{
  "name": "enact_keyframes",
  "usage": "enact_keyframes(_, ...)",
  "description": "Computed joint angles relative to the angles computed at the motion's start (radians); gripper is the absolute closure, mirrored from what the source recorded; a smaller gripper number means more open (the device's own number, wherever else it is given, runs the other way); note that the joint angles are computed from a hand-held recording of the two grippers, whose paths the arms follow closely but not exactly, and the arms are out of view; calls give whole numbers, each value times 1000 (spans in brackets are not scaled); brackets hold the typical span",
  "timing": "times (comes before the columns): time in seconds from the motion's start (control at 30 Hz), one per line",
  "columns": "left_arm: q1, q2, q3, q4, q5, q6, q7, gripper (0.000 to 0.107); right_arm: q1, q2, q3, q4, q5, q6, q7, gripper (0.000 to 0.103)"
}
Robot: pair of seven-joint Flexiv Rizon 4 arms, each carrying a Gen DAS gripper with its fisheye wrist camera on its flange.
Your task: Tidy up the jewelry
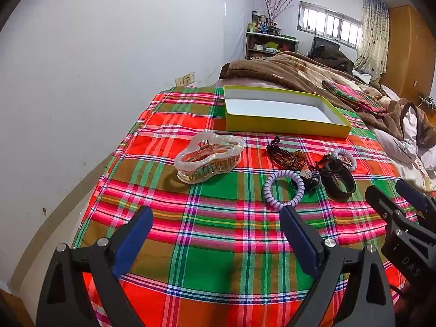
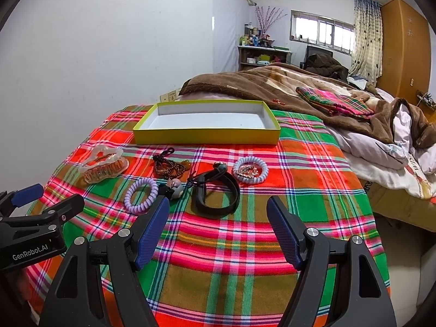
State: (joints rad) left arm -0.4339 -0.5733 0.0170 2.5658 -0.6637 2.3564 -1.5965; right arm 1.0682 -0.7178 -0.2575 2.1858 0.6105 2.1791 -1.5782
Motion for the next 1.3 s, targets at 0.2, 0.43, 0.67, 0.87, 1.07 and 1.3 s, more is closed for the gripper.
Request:
enact_keyframes(0.2, 0, 4, 1, 0, 0, -6, 3, 11, -7, -2, 5, -1, -4, 1, 0, 29)
enact_keyframes(0.43, 6, 2, 2, 1, 6, -6, 0, 11, -4, -6, 1, -6, -4, -8, 2, 29)
enact_keyframes(0.67, 16, -3, 6, -7, 16, -17, 1, 11, 0, -13, -10, -14, -20, -27, 11, 29)
enact_keyframes(0.87, 29, -8, 11, -18, 23, -30, 2, 11, 8, -19, -29, -19, -38, -45, 30, 29)
enact_keyframes(1.07, 41, -10, 15, -29, 38, -46, 1, 11, 24, -23, -54, -20, -56, -61, 50, 29)
enact_keyframes(1.3, 45, -10, 21, -38, 42, -60, 13, 11, 27, -27, -67, -23, -78, -70, 73, 29)
